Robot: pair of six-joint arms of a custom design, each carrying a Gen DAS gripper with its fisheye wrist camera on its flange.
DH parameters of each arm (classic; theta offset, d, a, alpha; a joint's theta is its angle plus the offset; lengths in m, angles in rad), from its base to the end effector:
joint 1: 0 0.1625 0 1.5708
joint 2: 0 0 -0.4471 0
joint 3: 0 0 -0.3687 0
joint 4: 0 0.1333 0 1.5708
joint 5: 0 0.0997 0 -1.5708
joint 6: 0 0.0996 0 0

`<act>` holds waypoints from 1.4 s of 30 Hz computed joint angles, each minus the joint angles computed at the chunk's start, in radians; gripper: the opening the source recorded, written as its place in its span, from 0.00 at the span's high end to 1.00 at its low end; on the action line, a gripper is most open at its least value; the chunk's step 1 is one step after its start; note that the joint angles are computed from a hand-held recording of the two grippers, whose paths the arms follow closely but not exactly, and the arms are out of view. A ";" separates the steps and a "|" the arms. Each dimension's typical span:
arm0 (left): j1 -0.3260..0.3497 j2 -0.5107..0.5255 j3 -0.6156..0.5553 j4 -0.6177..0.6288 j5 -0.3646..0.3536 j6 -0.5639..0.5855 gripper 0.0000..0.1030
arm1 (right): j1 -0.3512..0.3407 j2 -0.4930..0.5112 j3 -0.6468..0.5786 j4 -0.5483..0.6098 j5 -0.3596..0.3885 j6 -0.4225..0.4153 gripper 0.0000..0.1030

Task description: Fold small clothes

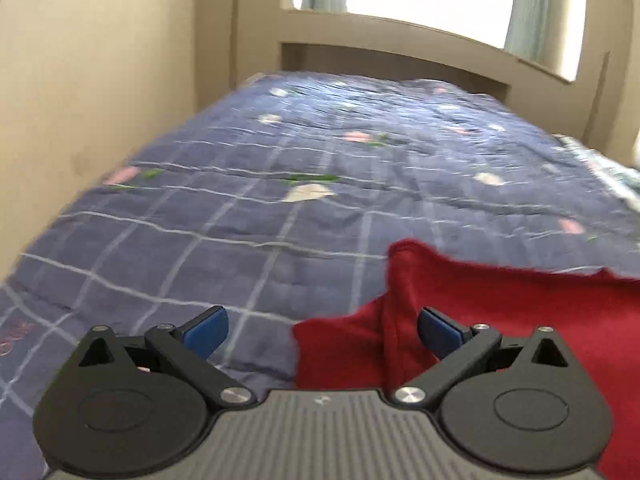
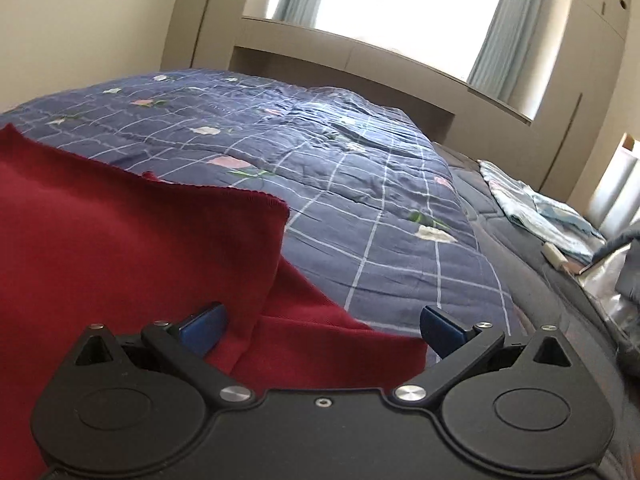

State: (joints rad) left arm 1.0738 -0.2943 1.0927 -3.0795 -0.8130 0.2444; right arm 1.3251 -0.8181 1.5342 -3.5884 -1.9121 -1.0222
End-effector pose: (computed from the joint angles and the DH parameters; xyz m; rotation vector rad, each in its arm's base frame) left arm -0.2079 -0.8064 0.0383 0.5186 2.2751 -0.9651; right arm -0.0735 -0.7040 0.3179 0.4957 -1.8801 0.9858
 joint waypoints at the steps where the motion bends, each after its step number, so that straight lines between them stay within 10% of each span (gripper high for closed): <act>1: 0.000 0.005 -0.002 0.000 0.008 0.009 0.00 | 0.005 0.001 -0.001 -0.005 -0.012 0.003 0.01; 9: -0.027 -0.011 0.039 -0.012 0.105 -0.025 0.00 | 0.065 -0.015 0.073 -0.113 -0.053 0.006 0.01; 22: -0.101 -0.197 0.604 -0.442 0.065 -0.158 0.00 | 0.087 0.001 0.368 -0.521 -0.175 0.072 0.01; 27: -0.093 -0.159 0.670 -0.654 0.038 -0.080 0.00 | 0.030 -0.002 0.470 -0.658 -0.065 0.182 0.01; 42: -0.104 -0.136 0.678 -0.713 0.058 -0.050 0.00 | -0.069 0.003 0.621 -0.873 0.171 0.278 0.01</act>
